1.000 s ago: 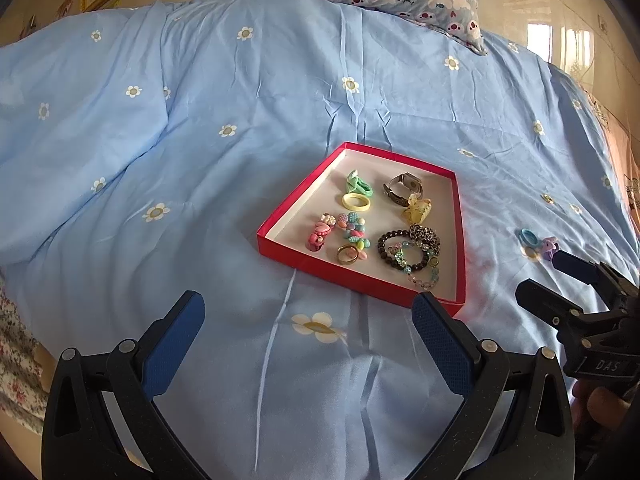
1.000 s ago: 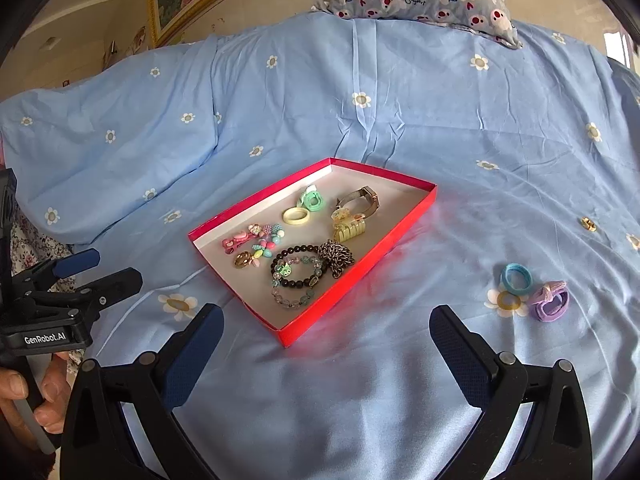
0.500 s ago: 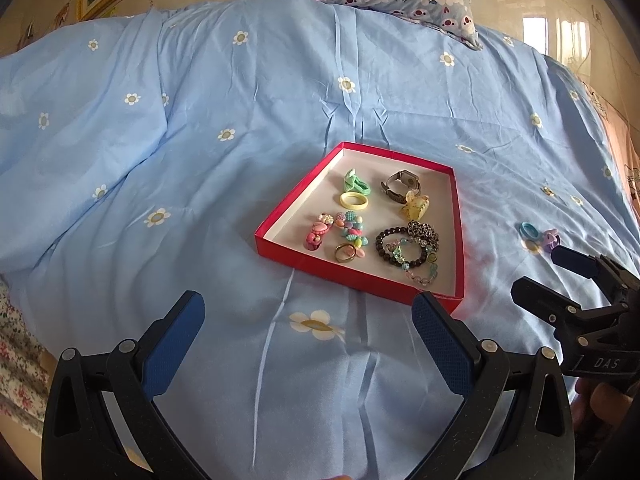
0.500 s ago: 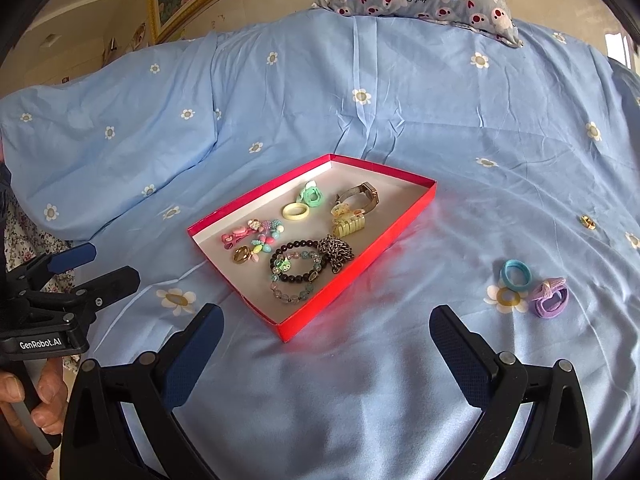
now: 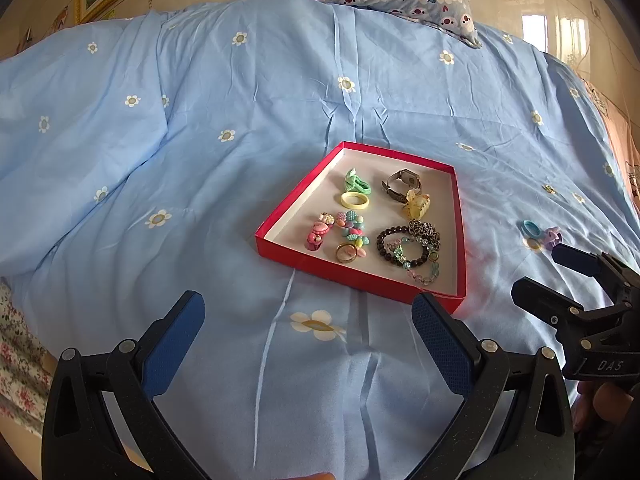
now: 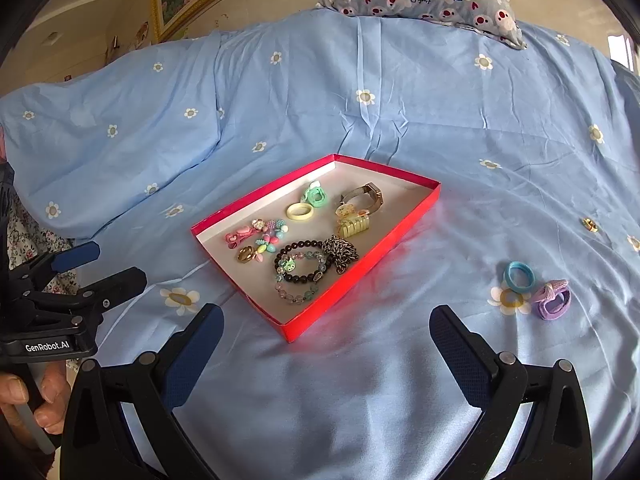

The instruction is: Organize jewelry

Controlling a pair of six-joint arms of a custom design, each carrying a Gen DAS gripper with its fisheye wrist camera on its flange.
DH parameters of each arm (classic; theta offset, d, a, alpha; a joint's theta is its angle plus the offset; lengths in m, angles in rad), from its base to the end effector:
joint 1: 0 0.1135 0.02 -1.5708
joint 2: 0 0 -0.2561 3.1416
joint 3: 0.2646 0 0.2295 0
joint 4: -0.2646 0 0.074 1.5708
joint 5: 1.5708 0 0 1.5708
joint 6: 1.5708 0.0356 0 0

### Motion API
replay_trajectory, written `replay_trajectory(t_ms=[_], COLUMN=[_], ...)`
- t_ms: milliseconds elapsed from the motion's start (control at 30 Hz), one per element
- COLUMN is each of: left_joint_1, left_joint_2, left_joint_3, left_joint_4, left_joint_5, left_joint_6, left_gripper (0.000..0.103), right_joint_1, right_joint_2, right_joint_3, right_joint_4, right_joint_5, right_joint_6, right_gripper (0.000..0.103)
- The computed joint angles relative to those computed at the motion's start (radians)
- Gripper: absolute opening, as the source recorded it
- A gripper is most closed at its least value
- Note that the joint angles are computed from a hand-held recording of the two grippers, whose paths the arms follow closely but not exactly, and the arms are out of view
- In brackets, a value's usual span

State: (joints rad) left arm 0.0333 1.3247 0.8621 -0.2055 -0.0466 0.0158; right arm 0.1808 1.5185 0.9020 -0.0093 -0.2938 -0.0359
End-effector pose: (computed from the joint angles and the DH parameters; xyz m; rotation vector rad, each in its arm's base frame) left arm 0.2684 0.0106 0.2489 -0.0449 2.2388 0.0788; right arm 0.3027 0.0658 0.2268 -0.4011 2.1575 0.4039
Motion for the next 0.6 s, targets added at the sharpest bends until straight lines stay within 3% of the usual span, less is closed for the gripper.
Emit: replay_trajectory(t_ms=[600], left_joint_1=[-0.012], left_joint_2=[-0.001], left_joint_3=[0.000], left_joint_4=[0.003], left_joint_5=[-0.007], left_joint_6=[-0.002], left_gripper=[0.103], right_joint_1=[0.015], right_joint_2=[-0.004], right_joint_3=[0.014], right_joint_4=[-0.020], right_joint_5=[0.007], right_joint_6=[-0.004], right_gripper=[0.103])
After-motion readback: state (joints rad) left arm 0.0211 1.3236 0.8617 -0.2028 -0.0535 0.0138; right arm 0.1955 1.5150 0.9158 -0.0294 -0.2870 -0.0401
